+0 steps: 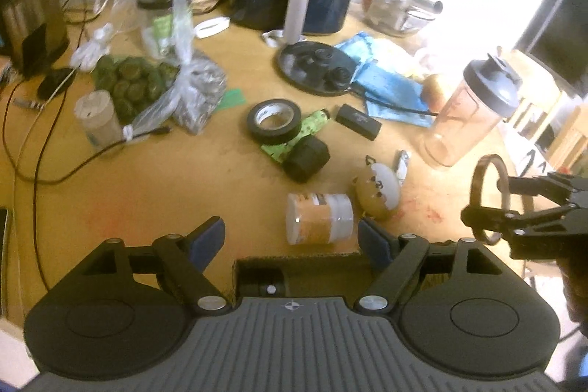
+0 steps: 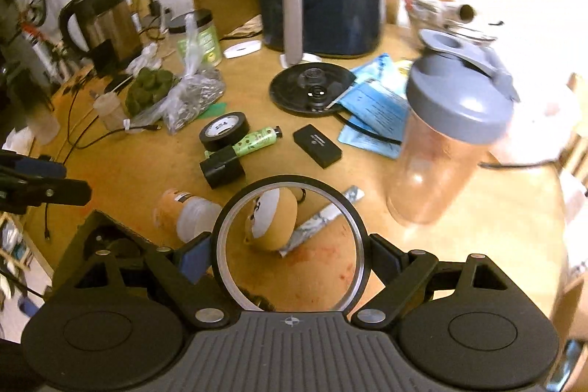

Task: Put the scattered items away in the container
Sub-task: 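Lift the mirror toward the box while the left tool approaches the white orange-labelled jar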

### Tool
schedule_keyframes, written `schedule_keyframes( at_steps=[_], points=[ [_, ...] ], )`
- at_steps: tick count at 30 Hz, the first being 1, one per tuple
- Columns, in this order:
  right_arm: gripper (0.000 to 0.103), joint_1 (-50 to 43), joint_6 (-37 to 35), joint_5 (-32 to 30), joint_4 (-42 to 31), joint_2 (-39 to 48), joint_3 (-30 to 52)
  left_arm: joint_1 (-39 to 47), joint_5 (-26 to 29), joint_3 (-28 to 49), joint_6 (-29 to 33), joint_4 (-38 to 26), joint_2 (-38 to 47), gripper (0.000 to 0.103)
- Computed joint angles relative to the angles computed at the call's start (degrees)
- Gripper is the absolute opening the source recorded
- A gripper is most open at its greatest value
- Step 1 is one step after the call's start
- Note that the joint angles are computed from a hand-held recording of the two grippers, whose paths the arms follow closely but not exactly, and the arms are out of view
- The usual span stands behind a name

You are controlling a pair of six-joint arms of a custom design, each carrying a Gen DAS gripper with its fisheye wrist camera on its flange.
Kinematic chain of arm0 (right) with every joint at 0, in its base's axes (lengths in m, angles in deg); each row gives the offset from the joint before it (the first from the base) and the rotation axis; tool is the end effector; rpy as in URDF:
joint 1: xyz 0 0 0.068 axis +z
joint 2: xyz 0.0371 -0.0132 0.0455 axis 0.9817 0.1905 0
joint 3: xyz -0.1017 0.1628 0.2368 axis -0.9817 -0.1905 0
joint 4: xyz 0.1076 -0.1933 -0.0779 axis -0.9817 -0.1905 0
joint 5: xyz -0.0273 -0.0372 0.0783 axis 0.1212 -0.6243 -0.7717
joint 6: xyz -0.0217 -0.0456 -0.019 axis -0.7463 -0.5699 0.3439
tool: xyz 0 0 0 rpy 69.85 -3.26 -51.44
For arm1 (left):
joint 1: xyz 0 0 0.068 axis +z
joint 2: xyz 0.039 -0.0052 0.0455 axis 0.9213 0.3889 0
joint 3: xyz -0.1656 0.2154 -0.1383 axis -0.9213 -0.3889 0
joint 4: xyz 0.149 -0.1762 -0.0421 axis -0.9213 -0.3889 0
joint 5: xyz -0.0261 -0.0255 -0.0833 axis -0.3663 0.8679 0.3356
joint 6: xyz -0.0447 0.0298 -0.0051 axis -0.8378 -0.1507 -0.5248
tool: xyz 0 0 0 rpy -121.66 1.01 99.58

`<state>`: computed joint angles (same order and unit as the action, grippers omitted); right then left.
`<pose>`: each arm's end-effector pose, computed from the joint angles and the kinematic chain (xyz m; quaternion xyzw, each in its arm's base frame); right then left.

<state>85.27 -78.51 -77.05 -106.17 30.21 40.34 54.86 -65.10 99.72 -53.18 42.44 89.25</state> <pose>0.2614 0.0408 0.2789 -0.2606 0.9081 0.1300 0.3009 0.1599 -0.0292 0.2819 -0.1594 0.9420 -0.0301 0.2938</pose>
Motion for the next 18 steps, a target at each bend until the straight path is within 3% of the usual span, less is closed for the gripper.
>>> schedule_keyframes(
  at_steps=[10, 18],
  points=[
    [0.089, 2.94, 9.35, 3.96, -1.49, -8.36, -4.91, 2.03, 5.76, -0.40, 8.98, 3.51, 2.63, 0.080],
    [0.089, 4.84, 13.84, 6.53, -2.33, -11.72, -5.85, 3.81, 6.14, -0.99, 8.93, 5.91, 6.96, 0.080]
  ],
)
